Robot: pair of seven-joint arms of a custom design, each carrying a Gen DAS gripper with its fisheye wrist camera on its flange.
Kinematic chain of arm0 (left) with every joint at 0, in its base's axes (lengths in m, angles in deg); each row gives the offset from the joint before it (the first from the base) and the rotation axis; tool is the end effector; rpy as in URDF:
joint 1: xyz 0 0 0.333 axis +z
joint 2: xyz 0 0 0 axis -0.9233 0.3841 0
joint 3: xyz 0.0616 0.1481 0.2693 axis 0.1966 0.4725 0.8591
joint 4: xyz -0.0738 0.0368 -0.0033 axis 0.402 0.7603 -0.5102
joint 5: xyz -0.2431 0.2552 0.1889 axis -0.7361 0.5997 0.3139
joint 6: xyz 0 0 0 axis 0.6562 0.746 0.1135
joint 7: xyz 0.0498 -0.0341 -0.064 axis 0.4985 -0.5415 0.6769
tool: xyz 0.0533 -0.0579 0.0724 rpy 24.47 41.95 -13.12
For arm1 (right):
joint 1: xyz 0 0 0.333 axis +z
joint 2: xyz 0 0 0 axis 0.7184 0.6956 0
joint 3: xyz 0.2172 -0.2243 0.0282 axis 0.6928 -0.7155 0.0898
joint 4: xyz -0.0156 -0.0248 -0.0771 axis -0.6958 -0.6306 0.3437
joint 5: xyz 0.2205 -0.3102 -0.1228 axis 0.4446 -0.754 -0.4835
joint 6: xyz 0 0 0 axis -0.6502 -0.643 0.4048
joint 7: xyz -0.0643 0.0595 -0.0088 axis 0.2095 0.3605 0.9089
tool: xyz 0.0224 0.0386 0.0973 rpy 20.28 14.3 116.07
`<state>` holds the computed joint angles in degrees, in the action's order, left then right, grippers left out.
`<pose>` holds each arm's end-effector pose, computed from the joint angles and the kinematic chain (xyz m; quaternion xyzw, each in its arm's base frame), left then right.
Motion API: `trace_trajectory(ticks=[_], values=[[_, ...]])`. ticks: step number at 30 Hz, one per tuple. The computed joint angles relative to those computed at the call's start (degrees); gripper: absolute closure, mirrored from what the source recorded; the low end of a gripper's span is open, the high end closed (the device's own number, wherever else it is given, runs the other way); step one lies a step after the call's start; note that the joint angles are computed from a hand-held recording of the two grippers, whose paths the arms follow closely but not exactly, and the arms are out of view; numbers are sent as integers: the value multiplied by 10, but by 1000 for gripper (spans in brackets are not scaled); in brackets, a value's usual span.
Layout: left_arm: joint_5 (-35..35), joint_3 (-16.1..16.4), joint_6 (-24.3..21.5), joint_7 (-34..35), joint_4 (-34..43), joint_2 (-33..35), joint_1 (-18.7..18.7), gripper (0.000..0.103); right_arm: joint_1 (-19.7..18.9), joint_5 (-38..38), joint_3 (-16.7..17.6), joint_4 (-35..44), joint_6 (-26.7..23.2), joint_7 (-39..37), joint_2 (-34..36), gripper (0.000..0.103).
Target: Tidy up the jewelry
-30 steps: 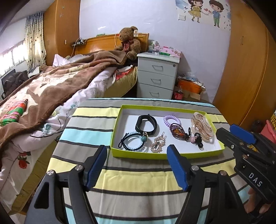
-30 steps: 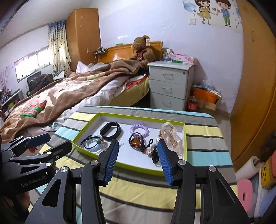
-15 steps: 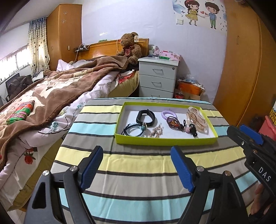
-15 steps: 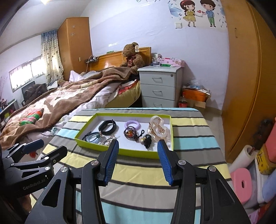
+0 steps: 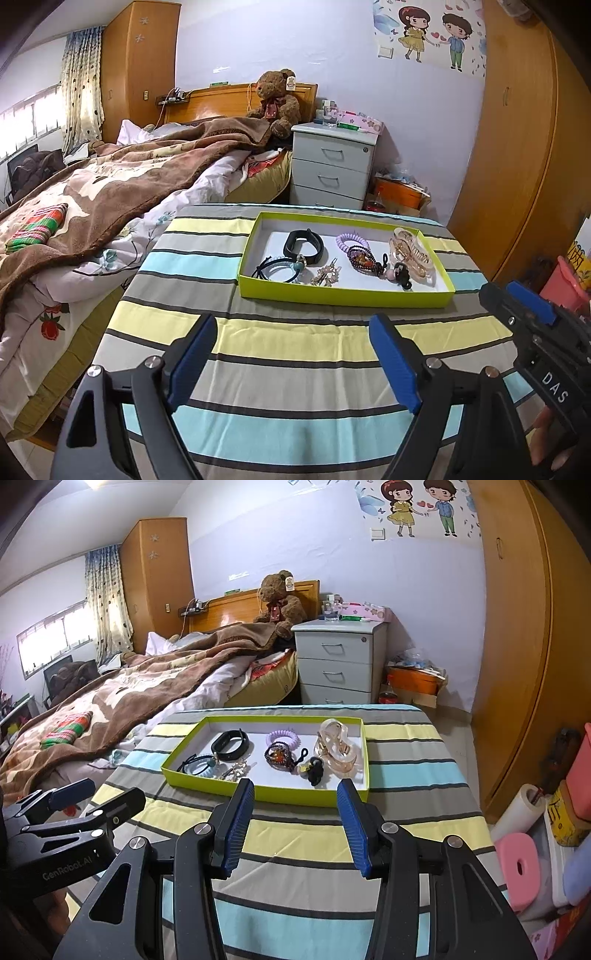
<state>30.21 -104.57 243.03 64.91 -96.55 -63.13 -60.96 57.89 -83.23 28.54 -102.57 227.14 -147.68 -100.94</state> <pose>0.3883 -0.0727 0.4455 -0.6599 0.6163 -0.3200 0.2867 0.4066 0.2371 0.4496 -0.6557 0.5847 -0.2764 0.3896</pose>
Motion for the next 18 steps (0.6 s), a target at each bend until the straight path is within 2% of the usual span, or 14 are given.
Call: trace_trajectory(ticks=[3, 6, 10, 18], values=[[11, -37, -4, -15, 1, -6, 38, 17, 0, -3, 1, 1, 0, 4, 0, 55], [17, -37, -4, -18, 1, -5, 38, 17, 2, -14, 0, 1, -1, 14, 1, 55], [32, -68, -2, -32, 0, -14, 67, 17, 6, -15, -4, 1, -2, 15, 1, 55], [43, -61, -3, -35, -1, -14, 61, 17, 8, -10, -4, 0, -3, 9, 1, 55]])
